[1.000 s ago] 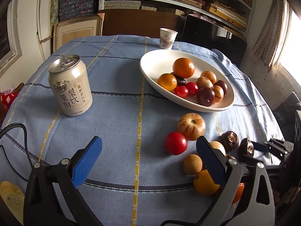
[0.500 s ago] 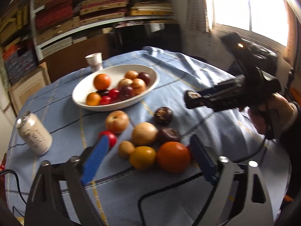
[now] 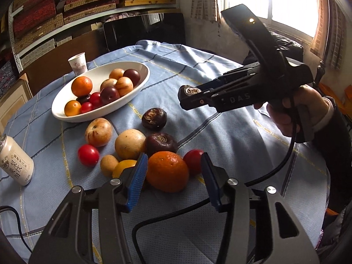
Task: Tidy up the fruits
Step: 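Close the right tool on the dark knobby fruit while the left approaches an orange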
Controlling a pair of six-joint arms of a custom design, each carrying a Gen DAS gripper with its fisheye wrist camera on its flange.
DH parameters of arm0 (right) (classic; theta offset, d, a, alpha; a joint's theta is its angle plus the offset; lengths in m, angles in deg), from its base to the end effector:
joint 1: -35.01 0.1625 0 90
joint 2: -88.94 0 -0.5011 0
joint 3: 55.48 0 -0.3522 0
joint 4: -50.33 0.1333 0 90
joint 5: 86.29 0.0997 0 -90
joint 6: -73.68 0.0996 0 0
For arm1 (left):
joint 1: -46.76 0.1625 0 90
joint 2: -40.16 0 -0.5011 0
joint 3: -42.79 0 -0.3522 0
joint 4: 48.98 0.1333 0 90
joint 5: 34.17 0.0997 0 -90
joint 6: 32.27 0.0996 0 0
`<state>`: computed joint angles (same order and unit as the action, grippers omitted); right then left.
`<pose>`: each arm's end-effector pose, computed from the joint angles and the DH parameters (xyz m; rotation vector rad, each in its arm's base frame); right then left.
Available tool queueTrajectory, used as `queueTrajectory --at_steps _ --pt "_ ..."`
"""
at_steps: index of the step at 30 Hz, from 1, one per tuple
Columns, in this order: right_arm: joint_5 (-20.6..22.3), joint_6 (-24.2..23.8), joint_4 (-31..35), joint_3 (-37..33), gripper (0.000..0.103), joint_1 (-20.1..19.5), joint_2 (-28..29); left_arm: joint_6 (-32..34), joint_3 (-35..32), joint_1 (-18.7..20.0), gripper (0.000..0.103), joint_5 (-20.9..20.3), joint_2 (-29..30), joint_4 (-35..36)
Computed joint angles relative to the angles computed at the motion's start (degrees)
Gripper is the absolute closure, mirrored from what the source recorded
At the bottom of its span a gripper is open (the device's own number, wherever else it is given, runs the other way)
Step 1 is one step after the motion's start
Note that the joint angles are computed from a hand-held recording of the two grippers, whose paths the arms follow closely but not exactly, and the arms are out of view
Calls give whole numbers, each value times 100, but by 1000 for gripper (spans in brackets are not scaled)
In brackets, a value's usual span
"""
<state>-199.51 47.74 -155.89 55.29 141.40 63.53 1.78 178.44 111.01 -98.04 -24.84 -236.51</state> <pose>0.2634 -0.5622 -0.0010 0.8069 -2.4954 0.6754 -0.0393 -0.4893 0.2497 1.1706 2.3248 -0.5758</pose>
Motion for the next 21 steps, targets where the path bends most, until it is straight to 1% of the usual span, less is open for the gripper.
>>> queueTrajectory --at_steps 4,11,16,18,20,21 --pt "2 -8 20 -5 58 7 7 -117 -93 42 54 10 -3 225" --pt "-38 -15 48 -27 58 14 25 -112 -91 26 54 126 44 205" --pt "-44 -27 91 -38 58 15 28 -153 -108 -10 53 282 83 260" --pt "-39 -27 87 -38 58 15 30 -161 -118 0 53 259 76 274" --pt "-23 -6 86 -36 58 10 25 -195 -134 27 55 211 56 288" --pt "-26 -2 79 -36 58 10 25 -240 -154 49 59 193 43 299"
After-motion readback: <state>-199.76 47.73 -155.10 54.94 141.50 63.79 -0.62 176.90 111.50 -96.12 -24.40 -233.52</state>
